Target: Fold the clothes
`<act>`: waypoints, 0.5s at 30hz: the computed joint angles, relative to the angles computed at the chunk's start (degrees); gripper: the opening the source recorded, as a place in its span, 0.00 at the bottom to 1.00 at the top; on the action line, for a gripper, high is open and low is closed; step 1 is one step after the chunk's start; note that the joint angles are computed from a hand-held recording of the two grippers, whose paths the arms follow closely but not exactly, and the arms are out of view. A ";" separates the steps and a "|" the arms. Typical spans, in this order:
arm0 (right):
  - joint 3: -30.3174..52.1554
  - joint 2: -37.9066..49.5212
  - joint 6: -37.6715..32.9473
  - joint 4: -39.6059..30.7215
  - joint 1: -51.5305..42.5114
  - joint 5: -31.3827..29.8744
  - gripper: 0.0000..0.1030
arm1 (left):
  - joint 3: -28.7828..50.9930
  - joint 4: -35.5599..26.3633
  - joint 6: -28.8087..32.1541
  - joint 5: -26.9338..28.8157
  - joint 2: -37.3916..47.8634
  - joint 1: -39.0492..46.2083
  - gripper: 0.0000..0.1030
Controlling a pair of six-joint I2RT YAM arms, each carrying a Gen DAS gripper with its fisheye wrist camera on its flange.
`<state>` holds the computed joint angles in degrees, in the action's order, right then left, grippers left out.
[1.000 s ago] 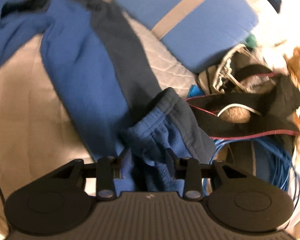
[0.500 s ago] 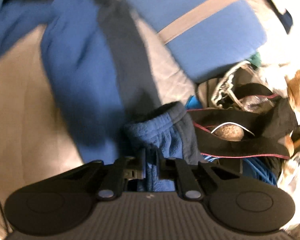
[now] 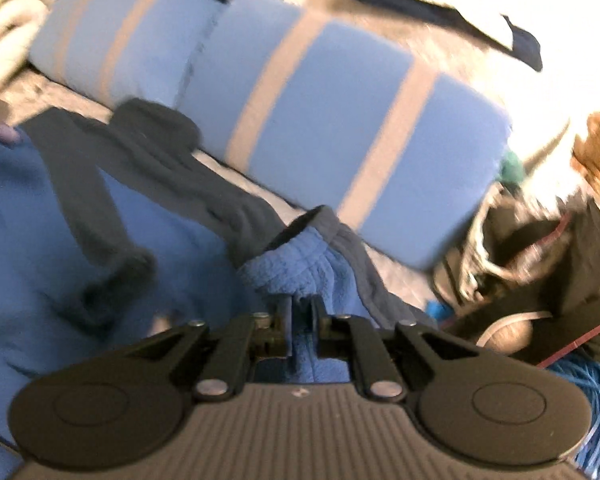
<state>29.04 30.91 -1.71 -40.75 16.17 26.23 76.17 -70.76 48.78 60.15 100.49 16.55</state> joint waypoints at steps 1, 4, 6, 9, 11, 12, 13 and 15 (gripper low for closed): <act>0.54 1.13 1.31 0.43 2.47 1.11 0.09 | 0.24 -0.93 -0.57 0.07 0.51 -0.76 0.83; 1.78 4.63 4.10 2.50 8.00 3.50 0.09 | 1.59 -4.55 -1.56 0.58 2.82 -3.10 0.83; 2.14 7.09 5.20 4.37 10.91 4.83 0.09 | 3.08 -7.94 -2.25 0.84 5.11 -5.13 0.83; 2.26 10.57 6.10 7.35 13.21 5.60 0.09 | 4.67 -11.26 -6.33 1.76 8.42 -8.07 0.83; 2.09 12.69 7.23 9.15 15.29 7.24 0.09 | 5.17 -12.43 -9.38 3.02 10.37 -10.09 0.83; 2.05 13.79 7.85 10.03 16.33 8.05 0.09 | 5.45 -12.80 -10.91 3.49 11.40 -11.04 0.83; 2.01 14.48 8.81 10.32 17.73 9.12 0.09 | 5.71 -12.71 -12.77 3.80 12.28 -11.93 0.83; 1.83 15.95 9.62 11.47 19.62 10.77 0.09 | 5.71 -11.14 -17.02 4.10 13.49 -13.82 0.83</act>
<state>30.88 46.86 7.91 -29.28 35.79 36.99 81.89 -81.90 31.76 64.26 113.98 2.73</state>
